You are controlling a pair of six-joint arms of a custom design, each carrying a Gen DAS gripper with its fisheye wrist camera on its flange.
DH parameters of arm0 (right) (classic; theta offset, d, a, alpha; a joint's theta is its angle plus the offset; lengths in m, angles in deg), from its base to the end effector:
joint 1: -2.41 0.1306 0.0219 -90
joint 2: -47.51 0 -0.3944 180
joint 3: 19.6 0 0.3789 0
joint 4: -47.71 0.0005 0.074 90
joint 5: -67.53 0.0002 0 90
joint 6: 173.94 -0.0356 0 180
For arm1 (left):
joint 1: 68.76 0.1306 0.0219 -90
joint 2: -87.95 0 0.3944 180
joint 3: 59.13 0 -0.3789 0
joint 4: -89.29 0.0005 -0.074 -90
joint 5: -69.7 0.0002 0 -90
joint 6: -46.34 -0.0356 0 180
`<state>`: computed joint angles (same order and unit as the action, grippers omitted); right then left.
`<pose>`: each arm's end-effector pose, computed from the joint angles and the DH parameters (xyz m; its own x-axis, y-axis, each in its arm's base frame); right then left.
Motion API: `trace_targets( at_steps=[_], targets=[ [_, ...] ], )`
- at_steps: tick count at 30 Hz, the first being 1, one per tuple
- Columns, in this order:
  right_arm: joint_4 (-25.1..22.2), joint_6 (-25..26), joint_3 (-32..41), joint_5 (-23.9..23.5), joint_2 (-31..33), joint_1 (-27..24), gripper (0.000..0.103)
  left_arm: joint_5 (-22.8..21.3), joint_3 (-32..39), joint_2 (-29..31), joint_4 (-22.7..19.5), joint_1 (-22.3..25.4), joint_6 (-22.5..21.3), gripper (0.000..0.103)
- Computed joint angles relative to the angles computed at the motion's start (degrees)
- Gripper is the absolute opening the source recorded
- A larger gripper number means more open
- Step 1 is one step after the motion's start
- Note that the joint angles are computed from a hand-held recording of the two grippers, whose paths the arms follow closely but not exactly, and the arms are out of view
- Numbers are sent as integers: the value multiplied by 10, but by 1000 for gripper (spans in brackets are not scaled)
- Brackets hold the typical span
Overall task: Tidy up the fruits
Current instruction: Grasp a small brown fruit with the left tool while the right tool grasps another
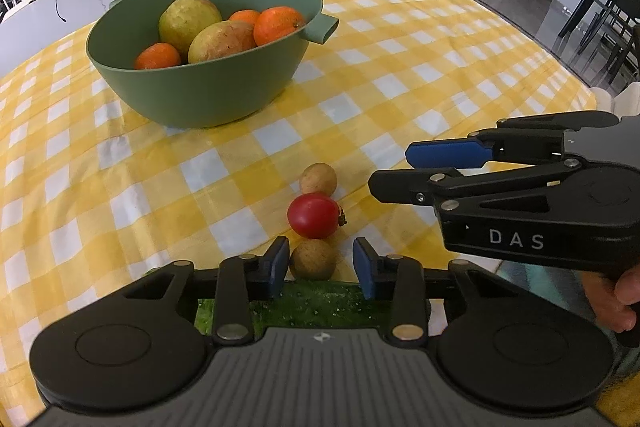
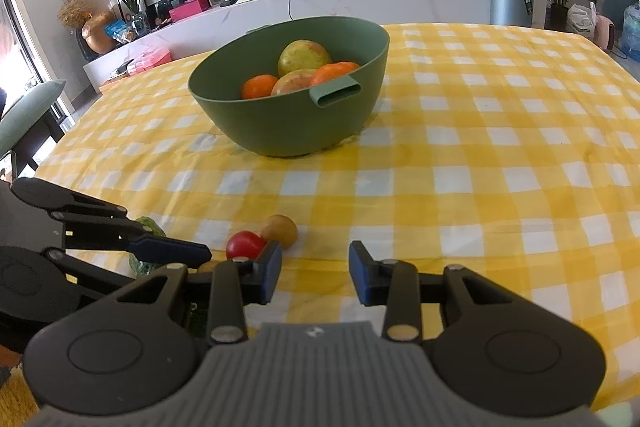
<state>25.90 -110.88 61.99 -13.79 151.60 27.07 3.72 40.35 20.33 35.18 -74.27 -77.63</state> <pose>0.4986 0.2225 0.2917 -0.7083 0.1676 -0.6857 0.0074 0.9731 0.2302 0.5787 -0.0709 0.3126 -0.6225 0.5728 -0.5333 0.7160 0.6920 -0.0925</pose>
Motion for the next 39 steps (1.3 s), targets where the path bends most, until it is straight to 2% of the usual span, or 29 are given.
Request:
trace_targets(
  at_steps=[5, 11, 17, 24, 27, 33, 39],
  targets=[
    [-1, 3, 1, 1, 2, 0, 35, 1, -2, 0, 4, 0, 0, 43],
    [-4, 0, 3, 2, 4, 0, 35, -6, -9, -3, 19, -2, 1, 29],
    [-1, 4, 5, -4, 7, -2, 35, -2, -11, -3, 27, 2, 14, 28],
    [30, 5, 2, -30, 11, -7, 35, 26, -1, 0, 36, 19, 71, 28],
    [40, -1, 8, -44, 19, -9, 31, 24, 1, 3, 52, 24, 105, 28],
    [61, -41, 17, -75, 36, -20, 27, 19, 2, 6, 86, 30, 159, 28],
    [60, -81, 27, -101, 50, -31, 25, 13, 3, 9, 98, 32, 178, 28]
  ],
)
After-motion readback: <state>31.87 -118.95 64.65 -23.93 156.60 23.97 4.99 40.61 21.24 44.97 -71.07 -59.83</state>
